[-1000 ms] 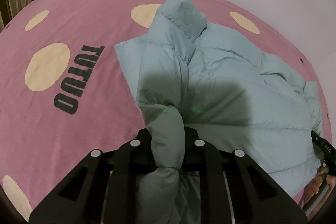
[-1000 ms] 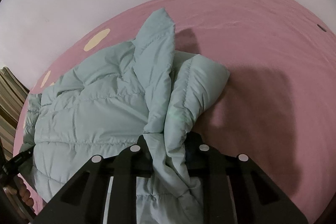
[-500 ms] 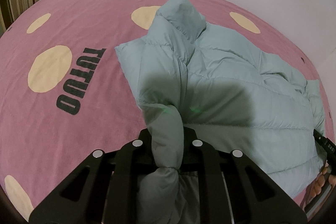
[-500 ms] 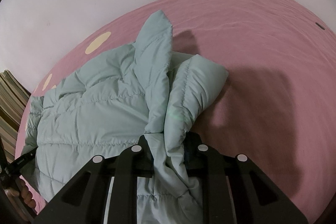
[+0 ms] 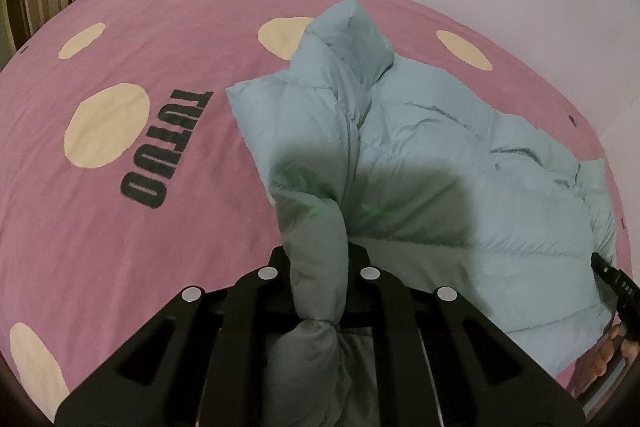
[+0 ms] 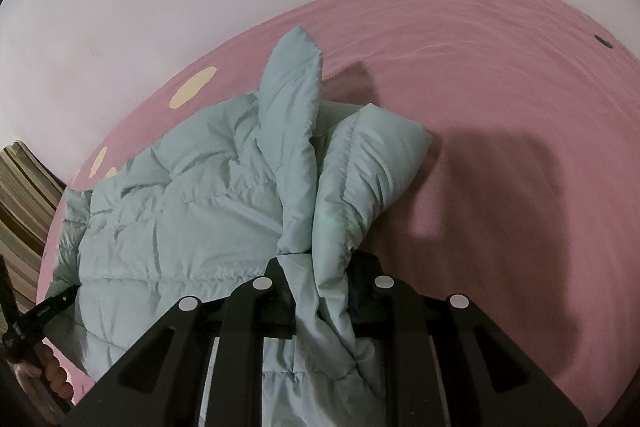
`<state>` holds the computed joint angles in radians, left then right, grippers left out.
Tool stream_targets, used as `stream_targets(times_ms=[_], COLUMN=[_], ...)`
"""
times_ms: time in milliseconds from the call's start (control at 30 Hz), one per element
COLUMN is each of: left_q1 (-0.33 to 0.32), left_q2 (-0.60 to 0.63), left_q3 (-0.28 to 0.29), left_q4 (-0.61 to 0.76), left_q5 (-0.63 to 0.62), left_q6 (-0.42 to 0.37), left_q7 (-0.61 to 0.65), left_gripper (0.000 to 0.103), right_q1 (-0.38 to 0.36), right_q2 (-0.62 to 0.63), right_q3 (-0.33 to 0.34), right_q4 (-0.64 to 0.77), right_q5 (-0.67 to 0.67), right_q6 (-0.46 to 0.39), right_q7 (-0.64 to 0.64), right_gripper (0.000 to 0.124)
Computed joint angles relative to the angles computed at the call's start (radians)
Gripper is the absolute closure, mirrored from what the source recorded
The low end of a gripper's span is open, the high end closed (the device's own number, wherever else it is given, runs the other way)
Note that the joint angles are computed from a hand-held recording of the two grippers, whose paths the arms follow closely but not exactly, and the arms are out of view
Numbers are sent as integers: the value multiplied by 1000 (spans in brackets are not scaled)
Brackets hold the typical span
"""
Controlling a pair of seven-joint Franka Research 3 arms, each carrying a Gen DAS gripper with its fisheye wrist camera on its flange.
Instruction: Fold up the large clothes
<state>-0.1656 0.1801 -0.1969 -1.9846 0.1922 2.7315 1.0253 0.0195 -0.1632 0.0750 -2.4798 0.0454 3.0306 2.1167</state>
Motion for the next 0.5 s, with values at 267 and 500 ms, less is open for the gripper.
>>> stream_targets(times_ms=[267,500], left_q1=[13,-3], left_q2=[-128,-274], left_q3=[-7,8], left_q4=[-147,-308], left_q5=[-84,-113], left_q6=[13,18], left_q7=[26,7], left_gripper=[95,95], right_q1=[73,81], right_q2=[-116,-162], right_q3=[-35,-28], right_q4=[-109,-138], right_q5=[155,220], right_q6=[9,-8], right_q7=[-94,-152], right_gripper=[108,108])
